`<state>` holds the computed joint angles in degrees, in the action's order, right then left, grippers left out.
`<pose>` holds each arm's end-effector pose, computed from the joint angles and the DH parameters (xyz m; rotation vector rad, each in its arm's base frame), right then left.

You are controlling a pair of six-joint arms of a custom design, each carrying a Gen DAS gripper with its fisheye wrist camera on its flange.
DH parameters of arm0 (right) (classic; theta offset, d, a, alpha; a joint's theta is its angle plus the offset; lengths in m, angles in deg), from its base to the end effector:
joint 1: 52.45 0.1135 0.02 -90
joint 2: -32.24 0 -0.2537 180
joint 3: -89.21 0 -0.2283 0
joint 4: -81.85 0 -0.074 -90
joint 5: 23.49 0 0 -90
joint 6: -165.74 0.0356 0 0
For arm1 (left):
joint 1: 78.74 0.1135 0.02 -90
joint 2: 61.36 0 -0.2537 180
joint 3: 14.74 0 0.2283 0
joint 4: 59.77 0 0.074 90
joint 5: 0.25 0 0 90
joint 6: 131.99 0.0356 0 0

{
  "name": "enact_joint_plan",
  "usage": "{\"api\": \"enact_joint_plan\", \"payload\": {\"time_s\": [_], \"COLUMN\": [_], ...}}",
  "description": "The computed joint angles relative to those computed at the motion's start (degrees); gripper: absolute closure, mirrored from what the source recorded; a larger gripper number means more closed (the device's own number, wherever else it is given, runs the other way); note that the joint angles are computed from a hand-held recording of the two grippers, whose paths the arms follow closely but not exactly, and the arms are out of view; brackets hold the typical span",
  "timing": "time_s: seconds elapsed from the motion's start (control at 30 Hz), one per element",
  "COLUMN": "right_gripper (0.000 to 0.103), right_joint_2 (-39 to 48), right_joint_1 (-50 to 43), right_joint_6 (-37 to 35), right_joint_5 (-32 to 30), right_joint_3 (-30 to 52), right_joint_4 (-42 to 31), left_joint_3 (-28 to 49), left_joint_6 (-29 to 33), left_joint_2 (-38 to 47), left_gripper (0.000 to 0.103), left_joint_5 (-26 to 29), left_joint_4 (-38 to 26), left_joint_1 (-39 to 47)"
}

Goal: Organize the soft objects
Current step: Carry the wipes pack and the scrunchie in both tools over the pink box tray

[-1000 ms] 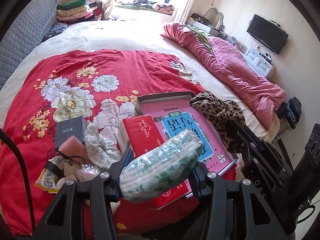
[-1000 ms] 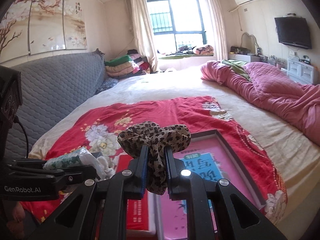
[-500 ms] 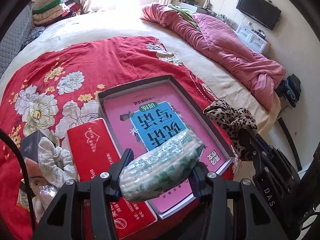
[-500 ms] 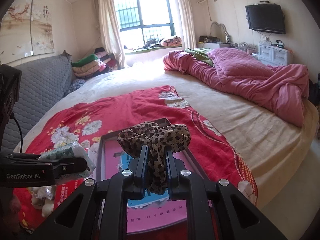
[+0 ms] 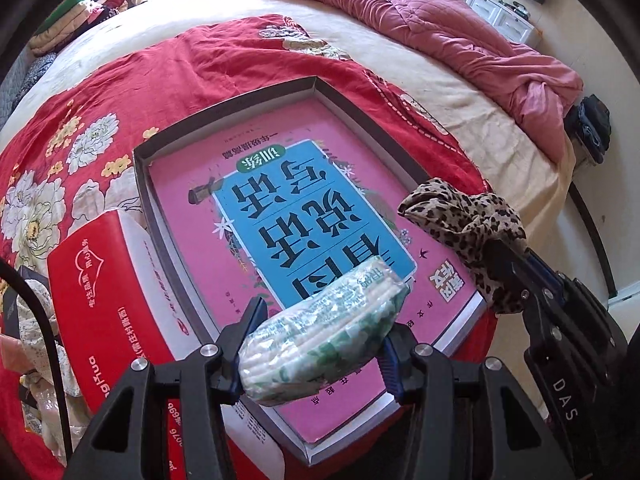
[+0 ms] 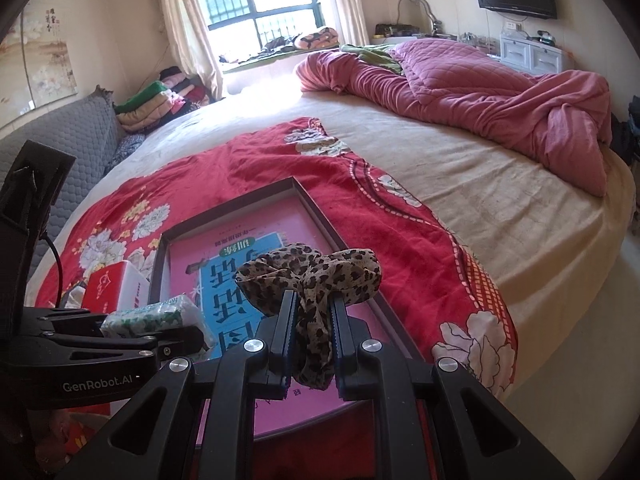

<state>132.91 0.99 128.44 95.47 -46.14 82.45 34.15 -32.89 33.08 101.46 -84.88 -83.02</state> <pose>0.1653 0.1940 0.0869 0.1759 2.3802 0.2228 0.2344 -0.0248 0.1007 0.3727 2.7599 -0.2653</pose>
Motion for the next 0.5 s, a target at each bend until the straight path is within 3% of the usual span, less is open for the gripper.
{"api": "enact_joint_plan", "payload": {"time_s": [0.5], "right_gripper": [0.086], "right_joint_2": [7.2], "right_joint_1": [-2.8], "right_joint_6": [-0.6], "right_joint_5": [-6.2], "right_joint_3": [2.2], "right_joint_4": [1.5], "left_joint_3": [1.2], "left_joint_6": [1.3], "left_joint_2": [4.4], "left_gripper": [0.052], "left_joint_5": [-1.2], "left_joint_4": [0.6], "left_joint_1": [-3.6]}}
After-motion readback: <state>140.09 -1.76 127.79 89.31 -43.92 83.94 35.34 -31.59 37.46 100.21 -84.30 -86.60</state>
